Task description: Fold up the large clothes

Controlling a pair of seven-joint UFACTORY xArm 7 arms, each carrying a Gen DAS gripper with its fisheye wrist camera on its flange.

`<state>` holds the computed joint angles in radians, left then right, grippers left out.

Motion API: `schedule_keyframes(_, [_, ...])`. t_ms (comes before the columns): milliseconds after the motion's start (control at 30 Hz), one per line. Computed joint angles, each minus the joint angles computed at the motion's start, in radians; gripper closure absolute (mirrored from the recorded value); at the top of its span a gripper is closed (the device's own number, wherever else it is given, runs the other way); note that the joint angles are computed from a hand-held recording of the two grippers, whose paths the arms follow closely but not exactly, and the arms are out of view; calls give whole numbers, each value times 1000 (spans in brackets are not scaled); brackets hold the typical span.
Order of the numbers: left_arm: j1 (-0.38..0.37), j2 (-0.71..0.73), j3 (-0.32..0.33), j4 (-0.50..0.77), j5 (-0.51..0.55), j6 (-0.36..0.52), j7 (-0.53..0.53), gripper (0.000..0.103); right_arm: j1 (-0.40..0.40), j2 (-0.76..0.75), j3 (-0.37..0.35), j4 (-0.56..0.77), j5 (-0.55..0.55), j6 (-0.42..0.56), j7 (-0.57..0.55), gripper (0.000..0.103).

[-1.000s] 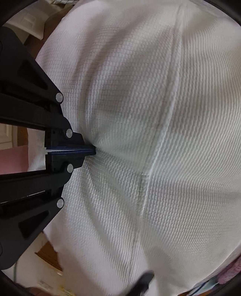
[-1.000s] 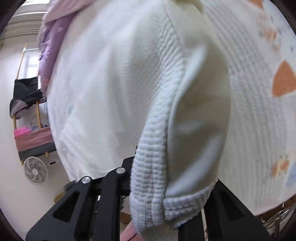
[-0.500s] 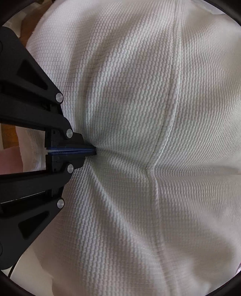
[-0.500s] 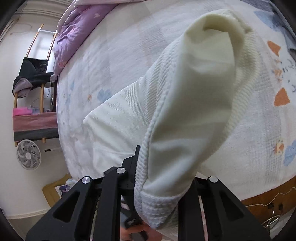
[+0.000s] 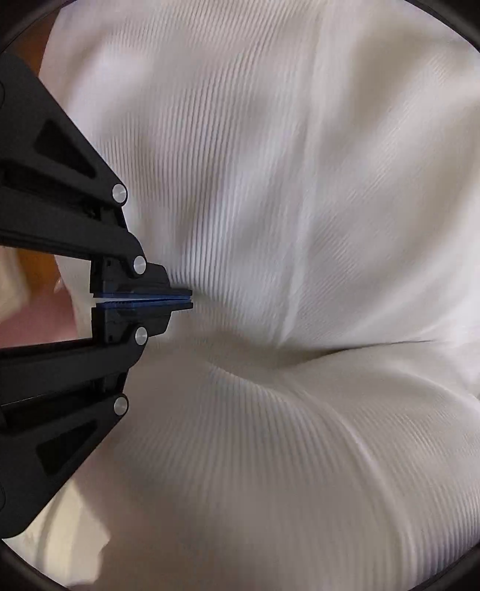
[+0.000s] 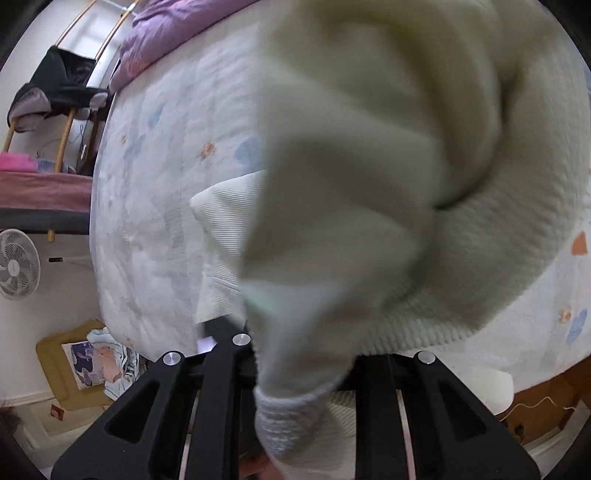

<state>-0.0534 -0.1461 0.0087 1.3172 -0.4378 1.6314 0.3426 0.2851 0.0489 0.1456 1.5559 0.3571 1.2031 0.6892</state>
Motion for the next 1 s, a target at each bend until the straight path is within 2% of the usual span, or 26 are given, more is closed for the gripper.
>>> schedule_keyframes(67, [41,9,42,60,61,26,53,100,26,110,20,121,-33,43,19,86])
schedule_keyframes(167, [104,37,79,126,150,37,74,100,85,305,41,355,-99,145,32,86])
schedule_keyframes(233, [158,66,111,173,196,44,92,99,111,385,41,433,-106,162,52,86])
schedule_keyframes(367, [233,153,126,322,243,98,76,99,176,581,25,667,-161,282,107,84])
schedule_keyframes(400, [252,160,131,331,268,99,84,99,189,630,24,724,-160,302,122,76])
schedule_keyframes(433, [268,160,134,329,285,96,91,99,188,649,27,739,-142,298,134,63])
schedule_keyframes(533, [311,158,146,330,327,119,111,99,180,682,62,744,-62,236,117,38])
schedule_keyframes(600, [348,166,165,362,345,158,153,99,166,673,82,699,-5,183,84,34])
schedule_keyframes(667, [373,184,171,418,364,196,172,99,158,607,38,562,166,101,33,33])
schedule_keyframes(700, [394,187,182,437,368,214,196,99,134,581,60,502,228,54,7,26])
schedule_keyframes(733, [412,194,190,461,366,233,209,99,74,539,123,400,333,-34,-36,21])
schedule_keyframes(767, [416,207,182,495,363,257,194,99,-8,527,228,334,438,-97,-81,21])
schedule_keyframes(800, [428,258,186,570,353,271,194,99,-51,530,290,306,522,-117,-115,21])
schedule_keyframes(833, [435,278,179,604,350,282,184,99,-74,515,311,276,565,-110,-147,21])
schedule_keyframes(867, [428,308,163,634,340,276,152,99,-67,489,290,261,566,-90,-160,21])
schedule_keyframes(900, [443,325,161,683,321,309,156,99,-32,455,228,265,530,-66,-158,21])
schedule_keyframes(1000, [469,347,137,799,230,428,151,99,-7,289,128,133,446,-116,-125,21])
